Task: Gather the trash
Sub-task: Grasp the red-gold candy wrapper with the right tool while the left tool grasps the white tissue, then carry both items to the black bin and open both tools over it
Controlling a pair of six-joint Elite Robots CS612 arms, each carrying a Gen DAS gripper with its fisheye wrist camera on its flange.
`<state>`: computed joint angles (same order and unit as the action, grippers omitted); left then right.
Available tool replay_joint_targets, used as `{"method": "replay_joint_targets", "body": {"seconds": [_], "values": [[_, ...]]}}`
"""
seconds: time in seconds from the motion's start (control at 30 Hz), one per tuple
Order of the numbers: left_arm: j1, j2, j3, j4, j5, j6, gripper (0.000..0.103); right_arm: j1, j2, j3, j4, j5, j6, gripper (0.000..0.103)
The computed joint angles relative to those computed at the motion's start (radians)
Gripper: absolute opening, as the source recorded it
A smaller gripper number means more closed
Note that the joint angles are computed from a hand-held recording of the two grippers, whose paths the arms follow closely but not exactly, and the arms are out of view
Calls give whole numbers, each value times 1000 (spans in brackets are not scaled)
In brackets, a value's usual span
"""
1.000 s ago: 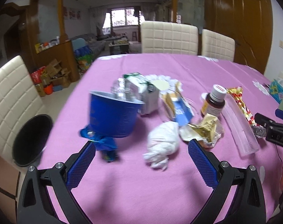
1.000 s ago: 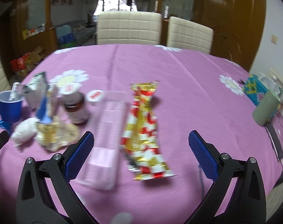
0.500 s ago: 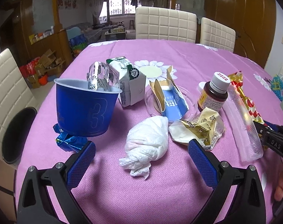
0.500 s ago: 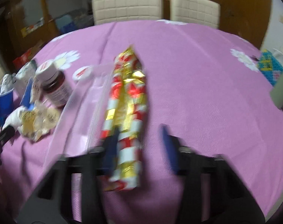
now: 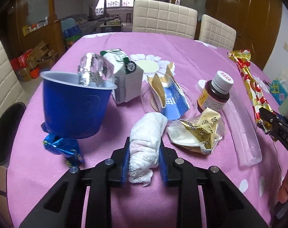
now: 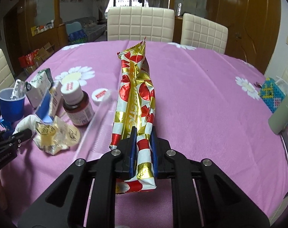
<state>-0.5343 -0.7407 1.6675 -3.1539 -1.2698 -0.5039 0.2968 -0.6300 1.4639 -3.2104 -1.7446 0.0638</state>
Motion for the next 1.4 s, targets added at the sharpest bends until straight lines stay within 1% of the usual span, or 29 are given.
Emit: {"method": "replay_joint_targets", "body": {"seconds": [0.1,0.13,0.23,0.3,0.33,0.4,0.5,0.57,0.7,0.73,0.83,0.9,0.97,1.03,1.1,1.2,1.27,1.3,1.33,1.37,1.4], "values": [[-4,-11,19,-35,17,17,24,13,-6,-3,-49,-39,-24,15],[-6,-16,27,-48,27,21,24,17,-9,-3,-64,-42,-33,15],[-12,-34,56,-107,65,32,24,26,-20,-12,-77,-6,-59,15],[-12,-50,78,-149,102,33,24,37,-26,-21,-79,49,-86,15],[-11,-56,89,-168,121,33,24,45,-27,-30,-81,88,-106,15],[-7,-72,116,-206,178,26,24,59,-25,-47,-78,148,-136,15],[10,-92,156,-240,244,-5,24,84,-12,-91,-36,240,-178,15],[29,-104,180,-245,287,-35,24,102,3,-129,2,292,-207,15],[73,-113,212,-223,356,-101,24,145,46,-221,77,344,-278,15],[82,-113,222,-221,364,-116,24,159,62,-256,112,355,-291,15],[119,-111,234,-187,384,-171,25,181,97,-330,190,392,-294,15],[144,-103,239,-189,390,-197,26,204,132,-398,233,386,-307,15],[158,-95,238,-185,414,-215,27,223,165,-459,273,377,-321,15],[173,-92,240,-181,422,-215,27,238,202,-532,327,375,-324,15],[188,-82,232,-178,424,-214,27,247,228,-582,358,369,-326,15],[201,-71,218,-153,431,-217,29,259,272,-667,414,359,-324,15],[209,-64,213,-142,428,-231,31,263,293,-707,437,353,-319,15],[213,-61,211,-139,423,-238,38,265,302,-723,444,351,-317,15],[213,-60,210,-136,423,-246,54,267,312,-740,449,347,-316,15],[214,-57,208,-124,437,-269,63,267,318,-751,450,343,-316,15],[212,-57,205,-107,454,-290,80,268,325,-764,455,338,-317,15]]}}
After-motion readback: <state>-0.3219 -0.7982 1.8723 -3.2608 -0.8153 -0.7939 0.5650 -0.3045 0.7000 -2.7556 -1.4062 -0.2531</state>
